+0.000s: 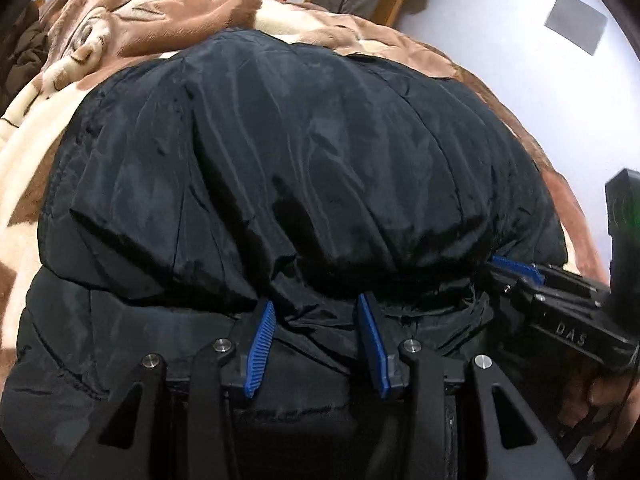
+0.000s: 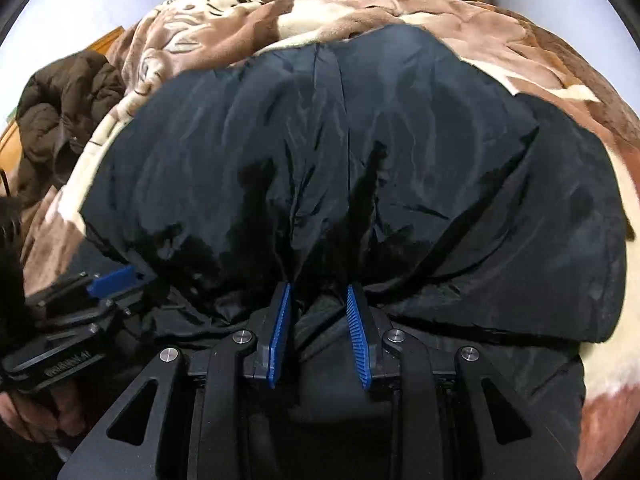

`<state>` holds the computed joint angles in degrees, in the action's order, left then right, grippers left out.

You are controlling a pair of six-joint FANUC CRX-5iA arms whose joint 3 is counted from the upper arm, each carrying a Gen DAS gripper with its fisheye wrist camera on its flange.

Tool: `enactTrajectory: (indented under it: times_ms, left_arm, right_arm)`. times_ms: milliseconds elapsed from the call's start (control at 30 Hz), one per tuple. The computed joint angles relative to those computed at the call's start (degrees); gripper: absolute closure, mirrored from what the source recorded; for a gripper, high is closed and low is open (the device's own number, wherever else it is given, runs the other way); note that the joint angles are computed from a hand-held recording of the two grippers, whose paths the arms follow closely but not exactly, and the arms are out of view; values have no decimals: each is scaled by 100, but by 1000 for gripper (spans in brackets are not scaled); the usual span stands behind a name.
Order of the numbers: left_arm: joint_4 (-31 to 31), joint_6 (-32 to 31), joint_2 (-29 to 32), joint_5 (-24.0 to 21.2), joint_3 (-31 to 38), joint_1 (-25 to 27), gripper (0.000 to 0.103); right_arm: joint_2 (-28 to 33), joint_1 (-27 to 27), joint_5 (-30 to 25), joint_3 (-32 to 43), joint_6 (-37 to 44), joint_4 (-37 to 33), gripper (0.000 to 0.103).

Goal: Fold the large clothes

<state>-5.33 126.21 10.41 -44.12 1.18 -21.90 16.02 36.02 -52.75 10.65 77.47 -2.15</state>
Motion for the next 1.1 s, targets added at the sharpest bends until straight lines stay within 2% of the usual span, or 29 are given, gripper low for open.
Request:
enactTrajectory:
  times_ms: [200,600,733,833,900,1000,1100]
  left_arm:
    - [-29,56,128,-14,87,8,60]
    - [-550,495,355,-220,456,-259,60]
    - [-671,642,406,-235,520,-349,60]
    - [-710,712,320,-337,529,-385,59]
    - [-757,766,234,-507,574,-429,59]
    - [-895,971,36,-724,593,-578,59]
    - [-1169,1202,-287,-898,502,-822,59]
  right_arm:
    - [182,19,51,72,-38,100,75]
    - [64,132,393,-295,-189,356,75]
    - [32,161,415,-351,-243,435,75]
    - [21,103,247,-213,-146,205,75]
    - [-101,84,46,-164,-189,128,73]
    - [-508,249,84,-511,-599,596,63]
    - [-987,445,149,-938,-871,1048,63]
